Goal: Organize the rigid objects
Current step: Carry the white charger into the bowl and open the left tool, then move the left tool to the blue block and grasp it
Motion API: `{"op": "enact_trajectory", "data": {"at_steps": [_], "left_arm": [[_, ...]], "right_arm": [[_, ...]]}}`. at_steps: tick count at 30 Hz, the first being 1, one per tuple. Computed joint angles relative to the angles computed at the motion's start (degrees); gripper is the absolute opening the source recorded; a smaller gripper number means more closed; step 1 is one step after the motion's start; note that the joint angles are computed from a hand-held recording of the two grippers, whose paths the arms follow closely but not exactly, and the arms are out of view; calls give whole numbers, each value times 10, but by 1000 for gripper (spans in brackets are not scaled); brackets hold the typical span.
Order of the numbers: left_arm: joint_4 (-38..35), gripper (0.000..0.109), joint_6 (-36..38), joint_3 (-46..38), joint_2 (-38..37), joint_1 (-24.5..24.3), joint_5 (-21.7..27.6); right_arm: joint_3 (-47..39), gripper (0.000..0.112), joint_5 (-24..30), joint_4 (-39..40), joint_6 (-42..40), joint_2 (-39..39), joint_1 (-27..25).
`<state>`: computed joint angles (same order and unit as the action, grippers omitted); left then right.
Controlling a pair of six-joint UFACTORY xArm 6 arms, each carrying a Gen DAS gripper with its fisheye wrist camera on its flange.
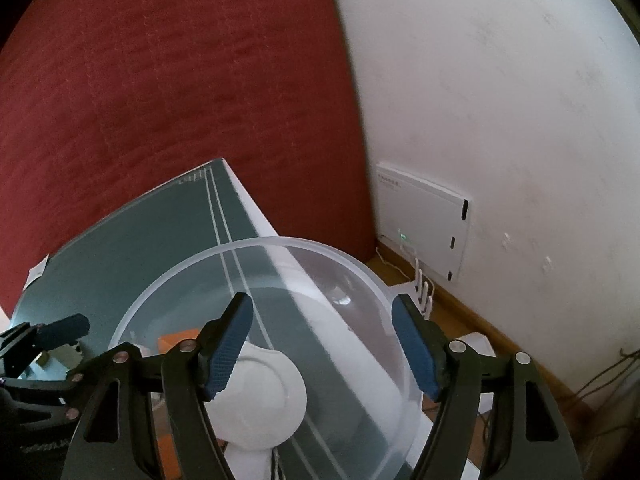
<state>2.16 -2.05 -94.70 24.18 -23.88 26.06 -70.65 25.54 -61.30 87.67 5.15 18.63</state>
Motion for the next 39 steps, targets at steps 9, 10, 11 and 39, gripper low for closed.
{"op": "enact_trajectory", "data": {"at_steps": [9, 10, 11, 39], "left_arm": [[51, 92, -73, -25, 22, 12, 15], [58, 92, -81, -25, 22, 14, 15], [72, 93, -94, -24, 21, 15, 15], [212, 102, -251, 53, -34, 58, 2]], "right_arm": [[-2, 75, 6, -3, 0, 2, 3], [-3, 75, 7, -4, -1, 3, 3], [-3, 75, 7, -4, -1, 3, 3], [-29, 80, 36, -19, -23, 22, 41]]}}
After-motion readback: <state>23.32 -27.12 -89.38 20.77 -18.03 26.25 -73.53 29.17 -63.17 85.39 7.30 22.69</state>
